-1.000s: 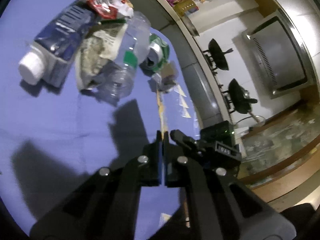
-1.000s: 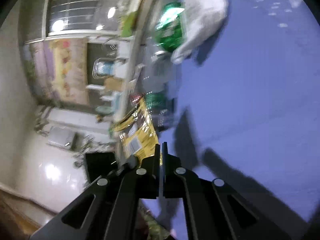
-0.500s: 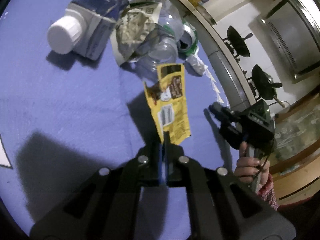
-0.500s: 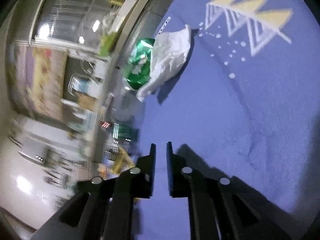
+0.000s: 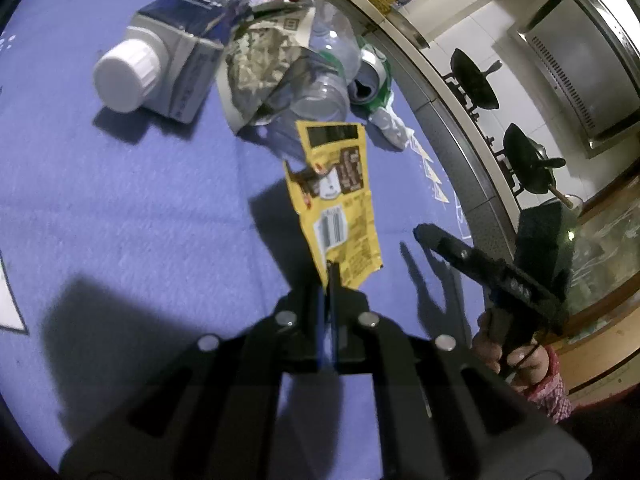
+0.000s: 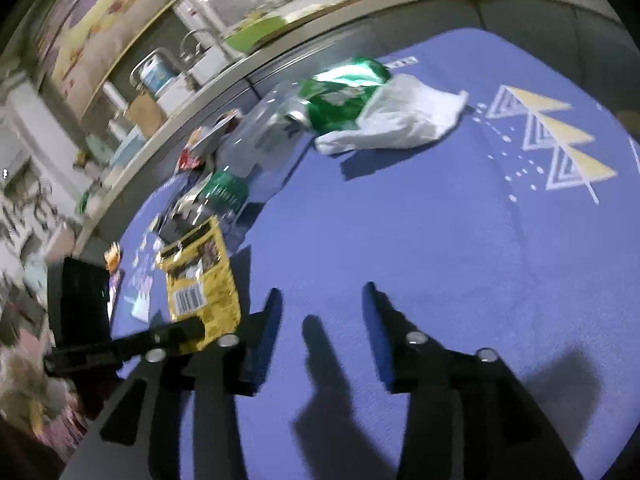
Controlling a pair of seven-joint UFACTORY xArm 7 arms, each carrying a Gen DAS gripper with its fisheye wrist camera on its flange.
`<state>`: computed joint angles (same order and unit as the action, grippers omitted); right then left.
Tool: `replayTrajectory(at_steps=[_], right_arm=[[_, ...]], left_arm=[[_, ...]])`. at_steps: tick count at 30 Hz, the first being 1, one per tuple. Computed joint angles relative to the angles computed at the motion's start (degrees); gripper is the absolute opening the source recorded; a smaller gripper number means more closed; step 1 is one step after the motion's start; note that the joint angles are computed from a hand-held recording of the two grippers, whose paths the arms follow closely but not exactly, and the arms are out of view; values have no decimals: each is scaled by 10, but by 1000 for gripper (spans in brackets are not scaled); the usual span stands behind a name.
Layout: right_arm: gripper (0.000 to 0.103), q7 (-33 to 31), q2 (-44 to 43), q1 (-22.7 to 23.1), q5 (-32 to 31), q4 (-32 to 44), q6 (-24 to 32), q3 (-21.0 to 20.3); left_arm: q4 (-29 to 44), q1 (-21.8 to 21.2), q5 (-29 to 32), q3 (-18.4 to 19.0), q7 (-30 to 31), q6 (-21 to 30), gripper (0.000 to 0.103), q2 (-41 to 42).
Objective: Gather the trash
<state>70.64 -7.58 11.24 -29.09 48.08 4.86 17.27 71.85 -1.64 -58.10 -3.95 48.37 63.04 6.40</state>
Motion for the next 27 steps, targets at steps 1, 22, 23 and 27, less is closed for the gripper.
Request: replayTrajectory(at_steps=[1,22,23,27], right_arm=[[59,-7,3,2,-10,9,12,5],[89,-14,10,9,-90,9,-21,11],[89,-26,10,14,-80,9,-17,8],[90,-54,10,25,-70,15,5,7]], left_arm=[[0,0,0,0,0,0,3,0],[1,3,2,1,-10,6,3,2],[1,3,2,1,-9,6,3,2],[1,4,2,1,-10,7,3,2]])
